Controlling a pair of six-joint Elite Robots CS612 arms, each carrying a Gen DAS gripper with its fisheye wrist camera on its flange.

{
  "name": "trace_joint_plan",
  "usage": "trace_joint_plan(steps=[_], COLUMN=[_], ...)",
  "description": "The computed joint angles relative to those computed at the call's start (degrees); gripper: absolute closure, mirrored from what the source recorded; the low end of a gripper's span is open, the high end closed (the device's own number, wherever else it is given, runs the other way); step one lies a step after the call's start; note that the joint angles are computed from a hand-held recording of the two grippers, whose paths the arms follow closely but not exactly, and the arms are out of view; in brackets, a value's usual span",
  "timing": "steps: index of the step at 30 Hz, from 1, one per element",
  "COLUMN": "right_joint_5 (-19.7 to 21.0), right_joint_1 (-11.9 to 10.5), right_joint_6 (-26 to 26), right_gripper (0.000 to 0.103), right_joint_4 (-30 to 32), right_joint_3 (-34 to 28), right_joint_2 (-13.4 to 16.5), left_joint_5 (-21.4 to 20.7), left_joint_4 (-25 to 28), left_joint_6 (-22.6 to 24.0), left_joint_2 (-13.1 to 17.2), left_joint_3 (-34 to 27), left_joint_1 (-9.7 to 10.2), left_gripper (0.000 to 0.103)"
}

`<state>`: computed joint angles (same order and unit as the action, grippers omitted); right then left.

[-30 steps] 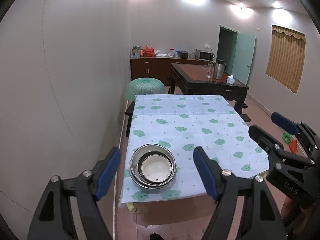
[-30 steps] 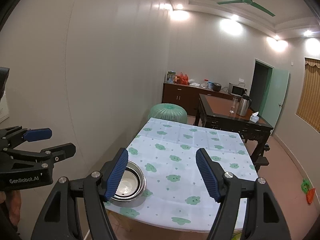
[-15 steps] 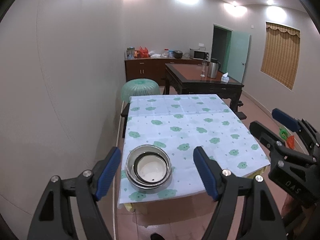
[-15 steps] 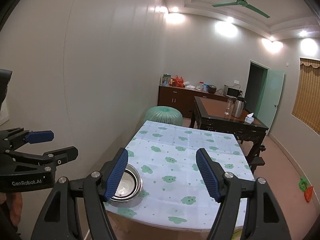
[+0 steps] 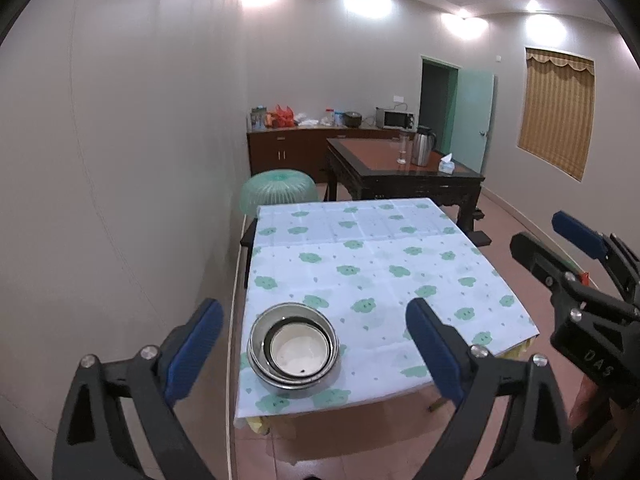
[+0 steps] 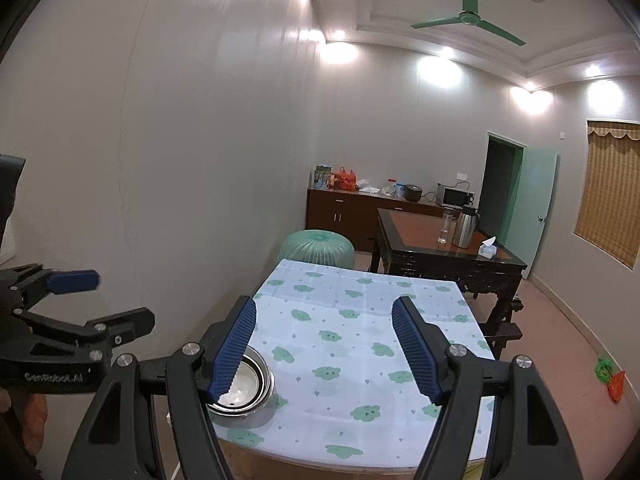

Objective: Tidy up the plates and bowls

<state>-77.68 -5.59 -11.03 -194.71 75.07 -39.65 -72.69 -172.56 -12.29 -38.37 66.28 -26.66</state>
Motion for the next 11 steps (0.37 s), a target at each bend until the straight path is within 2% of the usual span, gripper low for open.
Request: trace_joint_plan(steps=[5,11], right_joint_5=[0.2,0.6], right_joint_1=[0.0,-0.2], right_joint_6=[0.2,0.5], right_gripper=[0.030,0.030], right_joint_4=[0.6,0.9], right_joint_3=[-0.2,-0.5], right_joint_2=[0.1,0.2], left_joint_5=[0.6,-0.7], left_joint_4=[0.0,-0.1], left_joint_6=[0.4,1.1], left_joint_2=[0.3,0.3], left_joint_3=[-0.4,-0.6], left_joint_1=[-0.16,-0.21], left_gripper=[0.009,0.009])
